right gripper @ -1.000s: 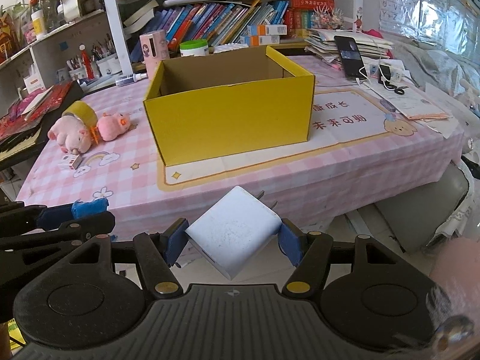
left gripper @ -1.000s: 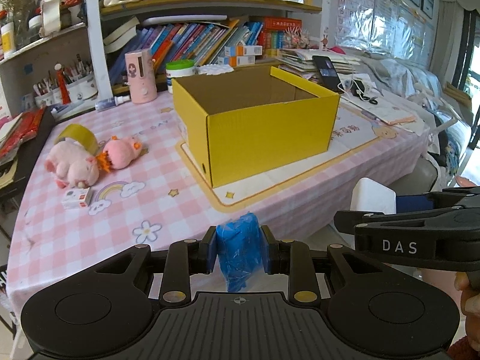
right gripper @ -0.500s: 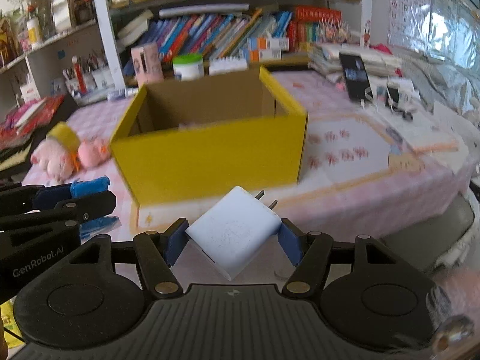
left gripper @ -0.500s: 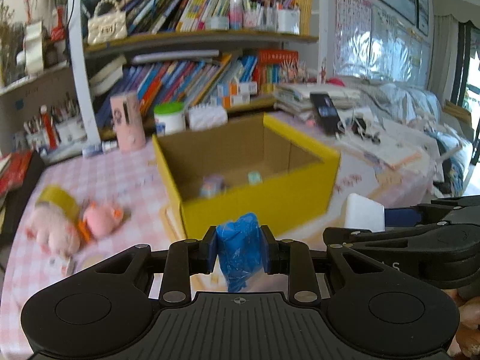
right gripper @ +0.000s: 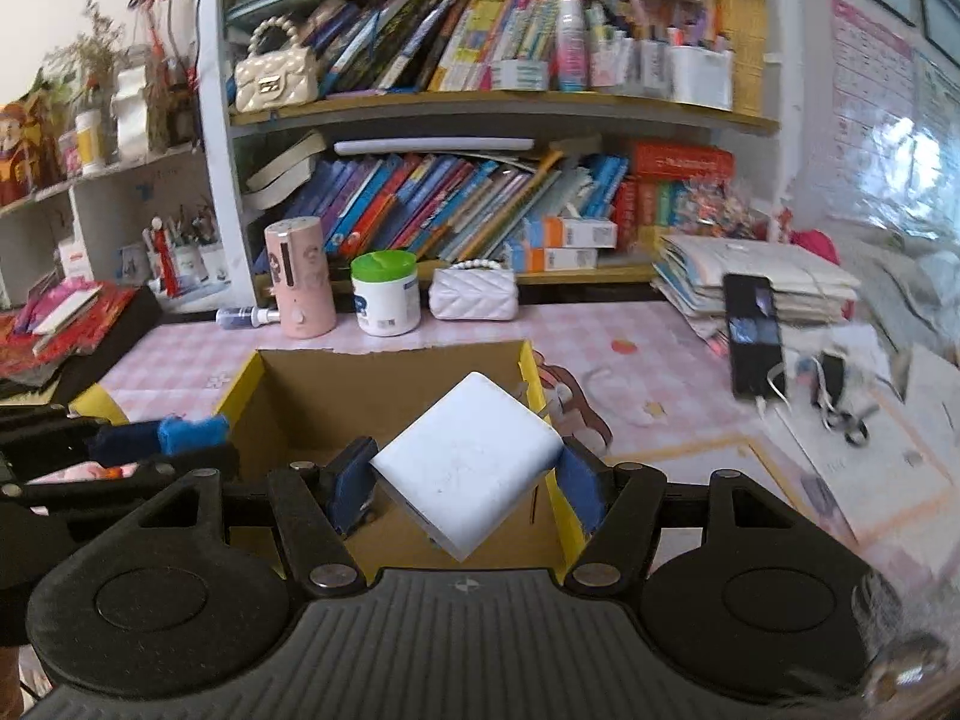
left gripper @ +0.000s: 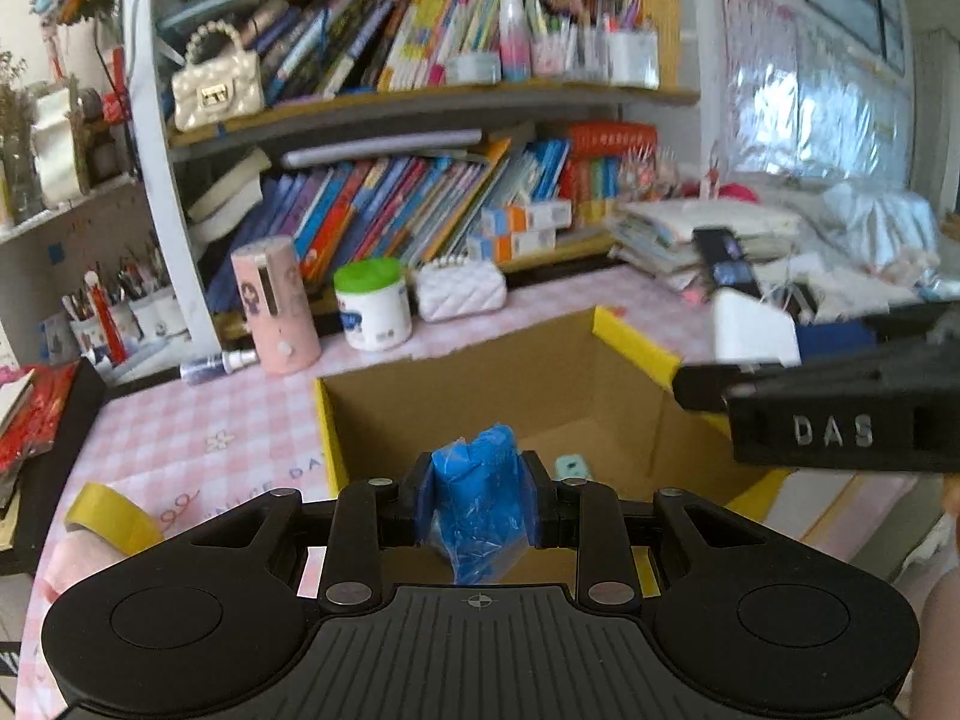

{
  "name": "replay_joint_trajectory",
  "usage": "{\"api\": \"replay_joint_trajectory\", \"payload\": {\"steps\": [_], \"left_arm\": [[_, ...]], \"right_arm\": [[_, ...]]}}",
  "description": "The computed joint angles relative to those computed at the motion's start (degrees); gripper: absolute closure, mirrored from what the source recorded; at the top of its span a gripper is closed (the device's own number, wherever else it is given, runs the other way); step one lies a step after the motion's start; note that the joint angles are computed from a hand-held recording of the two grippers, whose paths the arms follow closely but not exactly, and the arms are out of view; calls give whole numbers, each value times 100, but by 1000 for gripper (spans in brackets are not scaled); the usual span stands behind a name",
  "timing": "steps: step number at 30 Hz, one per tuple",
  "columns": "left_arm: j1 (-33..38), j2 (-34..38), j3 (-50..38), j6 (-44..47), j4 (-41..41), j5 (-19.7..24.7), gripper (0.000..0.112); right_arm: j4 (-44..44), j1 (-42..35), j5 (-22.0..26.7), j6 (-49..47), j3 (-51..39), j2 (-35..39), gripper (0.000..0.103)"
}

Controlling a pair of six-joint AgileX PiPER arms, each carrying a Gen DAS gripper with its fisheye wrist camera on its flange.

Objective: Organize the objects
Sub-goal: 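Lower the charger and blue packet into the yellow box with both tools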

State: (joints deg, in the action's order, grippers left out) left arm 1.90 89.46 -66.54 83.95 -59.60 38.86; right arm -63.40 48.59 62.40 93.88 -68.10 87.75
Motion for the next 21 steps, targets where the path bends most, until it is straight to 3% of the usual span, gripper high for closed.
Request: {"api": "replay_joint_trajectory", "payload": {"steps": [7,11,17,21], "left_arm": [[-594,562,-403,-1223,1171,-532,85],[-787,907,-713,-1939,1847,-551,85],[-1005,1168,-918,-2447,2348,-470,85],[-1125,1216,-918,-2626,2512,-599,85]], "right_arm": [[684,-1263,-1515,-1445,-345,408,40],[1867,-1970,-2302,-2933,-699,768,40],[3041,-2471,-2476,-4616,-1373,1455,40],[4118,-2767,-2251,-5974,-2031,1978,40]]}}
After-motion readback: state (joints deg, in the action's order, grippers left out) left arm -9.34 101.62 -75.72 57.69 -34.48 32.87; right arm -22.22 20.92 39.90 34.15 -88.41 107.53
